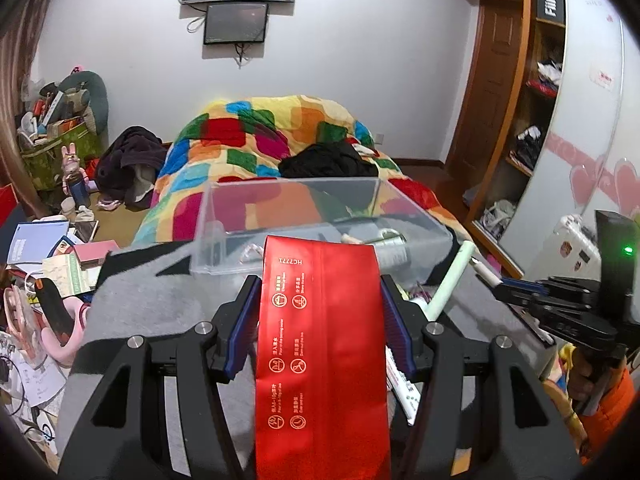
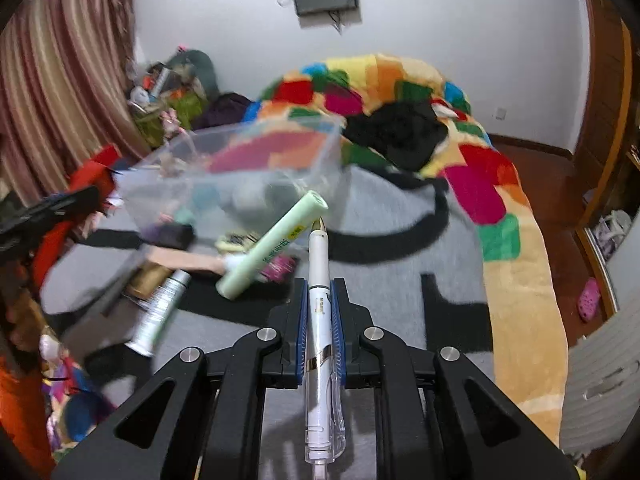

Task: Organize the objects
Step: 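Carry the red packet and white pen into the clear box and release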

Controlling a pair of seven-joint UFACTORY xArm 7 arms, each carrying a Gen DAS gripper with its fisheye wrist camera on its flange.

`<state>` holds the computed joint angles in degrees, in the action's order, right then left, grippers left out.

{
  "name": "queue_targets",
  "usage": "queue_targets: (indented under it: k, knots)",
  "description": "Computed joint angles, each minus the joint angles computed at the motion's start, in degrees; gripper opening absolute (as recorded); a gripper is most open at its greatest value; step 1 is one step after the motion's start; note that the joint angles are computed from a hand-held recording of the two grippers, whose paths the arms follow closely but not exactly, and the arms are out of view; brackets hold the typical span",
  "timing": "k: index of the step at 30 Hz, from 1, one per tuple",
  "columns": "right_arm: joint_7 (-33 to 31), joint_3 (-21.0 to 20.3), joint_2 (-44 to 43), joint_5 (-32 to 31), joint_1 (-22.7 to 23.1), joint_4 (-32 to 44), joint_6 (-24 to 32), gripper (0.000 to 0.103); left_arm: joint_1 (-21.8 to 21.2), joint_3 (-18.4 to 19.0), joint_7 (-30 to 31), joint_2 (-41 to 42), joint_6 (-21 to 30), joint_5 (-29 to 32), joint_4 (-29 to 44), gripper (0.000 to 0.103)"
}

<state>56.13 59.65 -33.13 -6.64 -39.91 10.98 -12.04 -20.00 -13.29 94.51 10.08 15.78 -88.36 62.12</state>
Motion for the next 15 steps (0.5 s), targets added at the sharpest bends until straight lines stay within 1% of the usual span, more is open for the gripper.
queue_targets:
  k: [2, 4, 6, 8, 12, 15]
  knots:
    - [-0.9, -1.8, -0.6, -0.4, 2.3, 0.3, -0.3, 0.010, 0.3, 0.2, 0.0, -0.2, 0.4, -0.6, 0.4, 0.057]
    - [-1.8, -2.4, -0.8, -0.5, 3.3, 1.0, -0.4, 0.010, 0.5, 0.4, -0.7, 0.0, 0.8, -0.2, 1.1, 0.057]
    - [-2.7, -2.1, -0.5, -0.3, 3.0, 1.9, -0.9, 0.010, 0.7, 0.5, -2.6, 0.6, 1.2, 1.6, 2.1, 0.057]
    - [-3.6, -1.3, -0.1, 0.0, 1.8, 3.0, -1.6, 0.010, 1.0, 0.5, -4.8, 1.4, 1.5, 3.9, 3.3, 0.057]
    - [-5.9, 0.3, 2.0, 1.5, -1.8, 5.2, -3.8, 0.010, 1.8, 0.1, -12.4, 4.2, 2.1, 11.6, 6.7, 0.057]
    - [-8.9, 2.4, 5.2, 2.6, -6.5, 7.9, -4.8, 0.010, 2.8, -0.6, -18.6, 7.0, 3.2, 17.9, 9.9, 0.057]
